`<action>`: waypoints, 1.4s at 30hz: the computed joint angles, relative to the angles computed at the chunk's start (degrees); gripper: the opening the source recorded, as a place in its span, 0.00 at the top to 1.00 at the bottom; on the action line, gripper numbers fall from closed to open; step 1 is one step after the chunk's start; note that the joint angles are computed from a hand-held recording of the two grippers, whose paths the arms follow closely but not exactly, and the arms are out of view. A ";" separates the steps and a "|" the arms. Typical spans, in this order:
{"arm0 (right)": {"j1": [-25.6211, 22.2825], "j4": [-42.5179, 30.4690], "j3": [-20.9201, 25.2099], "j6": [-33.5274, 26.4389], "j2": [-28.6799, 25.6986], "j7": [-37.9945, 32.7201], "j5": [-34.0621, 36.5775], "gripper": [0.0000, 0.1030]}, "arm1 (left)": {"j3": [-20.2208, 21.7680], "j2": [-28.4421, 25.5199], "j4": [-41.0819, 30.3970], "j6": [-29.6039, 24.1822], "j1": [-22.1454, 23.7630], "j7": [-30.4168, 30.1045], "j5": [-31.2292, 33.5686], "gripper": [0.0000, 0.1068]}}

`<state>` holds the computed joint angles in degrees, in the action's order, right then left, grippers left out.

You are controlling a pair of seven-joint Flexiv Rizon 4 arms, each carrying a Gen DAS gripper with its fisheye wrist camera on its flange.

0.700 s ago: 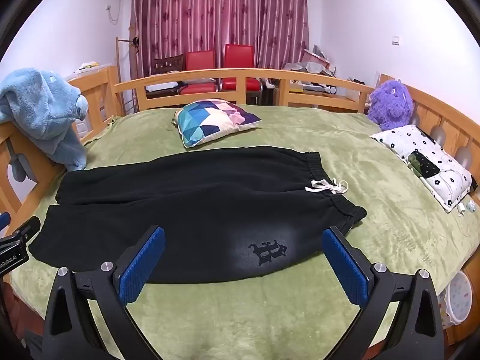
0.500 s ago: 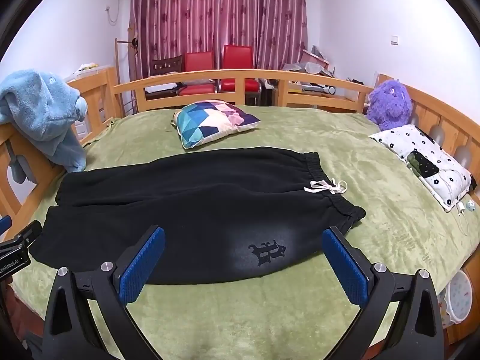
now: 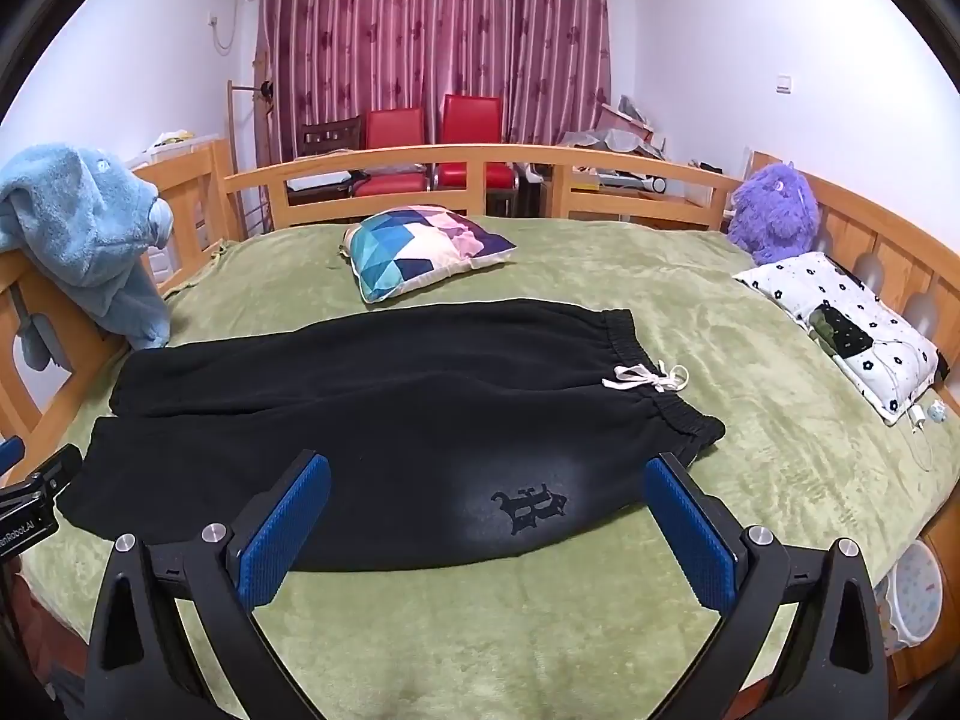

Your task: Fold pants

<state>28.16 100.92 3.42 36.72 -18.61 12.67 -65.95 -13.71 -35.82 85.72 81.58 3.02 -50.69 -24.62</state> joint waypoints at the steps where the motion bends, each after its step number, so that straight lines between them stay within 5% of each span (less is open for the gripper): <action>1: 0.00 0.04 0.01 -0.07 0.07 -0.07 0.01 0.01 | -0.04 -0.02 -0.08 -0.07 0.03 0.05 0.02 0.04; 42: 0.32 -1.03 0.14 -0.92 0.22 -1.11 0.34 0.01 | -1.38 0.53 1.04 1.19 0.63 0.80 -0.51 0.04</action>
